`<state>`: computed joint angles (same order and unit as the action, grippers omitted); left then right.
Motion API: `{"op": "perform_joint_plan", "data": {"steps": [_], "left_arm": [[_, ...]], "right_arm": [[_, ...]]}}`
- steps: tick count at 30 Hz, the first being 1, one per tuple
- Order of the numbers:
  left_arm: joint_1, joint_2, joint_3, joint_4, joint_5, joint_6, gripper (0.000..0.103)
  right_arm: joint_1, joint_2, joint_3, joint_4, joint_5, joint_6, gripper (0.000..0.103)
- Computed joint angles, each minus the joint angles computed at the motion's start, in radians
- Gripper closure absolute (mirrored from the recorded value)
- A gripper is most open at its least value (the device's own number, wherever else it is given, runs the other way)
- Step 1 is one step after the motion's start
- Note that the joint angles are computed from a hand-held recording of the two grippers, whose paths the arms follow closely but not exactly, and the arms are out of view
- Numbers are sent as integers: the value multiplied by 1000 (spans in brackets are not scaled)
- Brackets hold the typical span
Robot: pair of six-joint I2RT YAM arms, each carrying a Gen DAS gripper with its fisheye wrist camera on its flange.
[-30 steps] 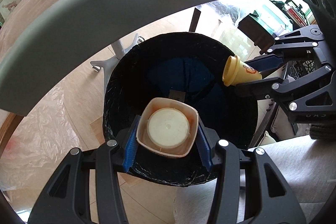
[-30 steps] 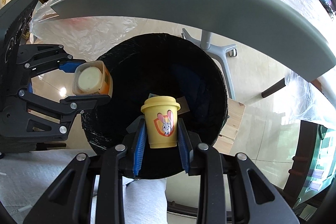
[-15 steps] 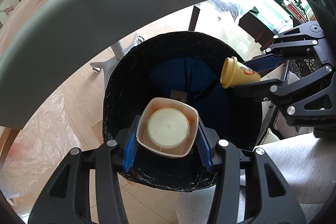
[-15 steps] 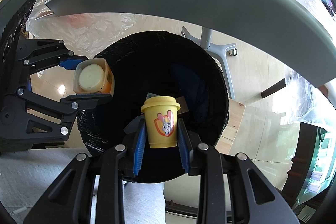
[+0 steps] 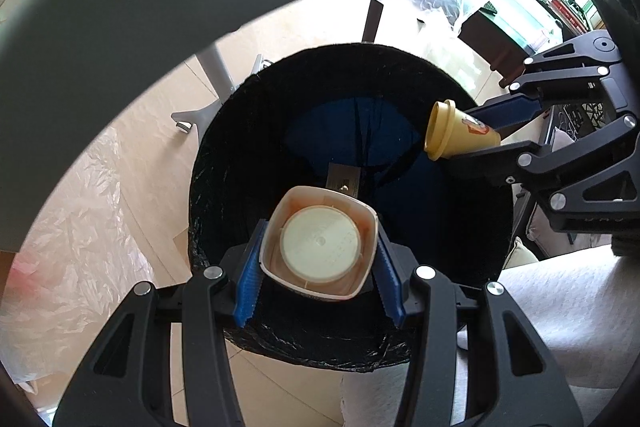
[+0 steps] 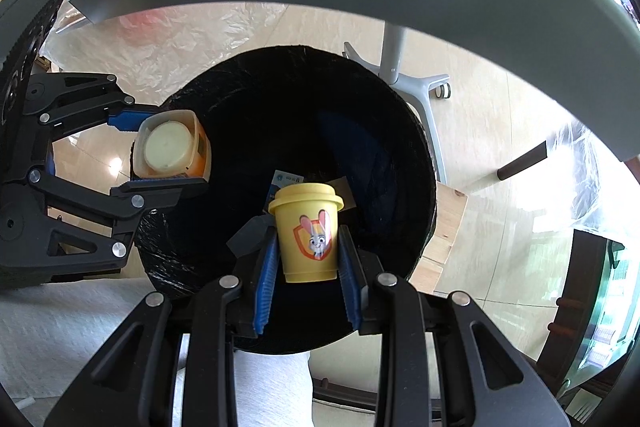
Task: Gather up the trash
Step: 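Open both tools to drop the cup and tub into the bin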
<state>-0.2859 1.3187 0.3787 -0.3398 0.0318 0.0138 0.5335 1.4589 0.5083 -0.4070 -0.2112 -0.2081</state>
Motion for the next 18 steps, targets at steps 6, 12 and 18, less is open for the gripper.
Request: {"op": "perform_joint_plan", "data": {"steps": [6,12,18], "left_arm": [[-13,59,3,37,-11,-11,53],[-18,106,8,68,-19,-12,53],[-16,77,-4,60,1,3,42]], "right_arm": [[0,18,1,1,2,-4,74],[3,25,1,3,3,-6,74],[-18,15,1,-5,-31,-20,62]]}}
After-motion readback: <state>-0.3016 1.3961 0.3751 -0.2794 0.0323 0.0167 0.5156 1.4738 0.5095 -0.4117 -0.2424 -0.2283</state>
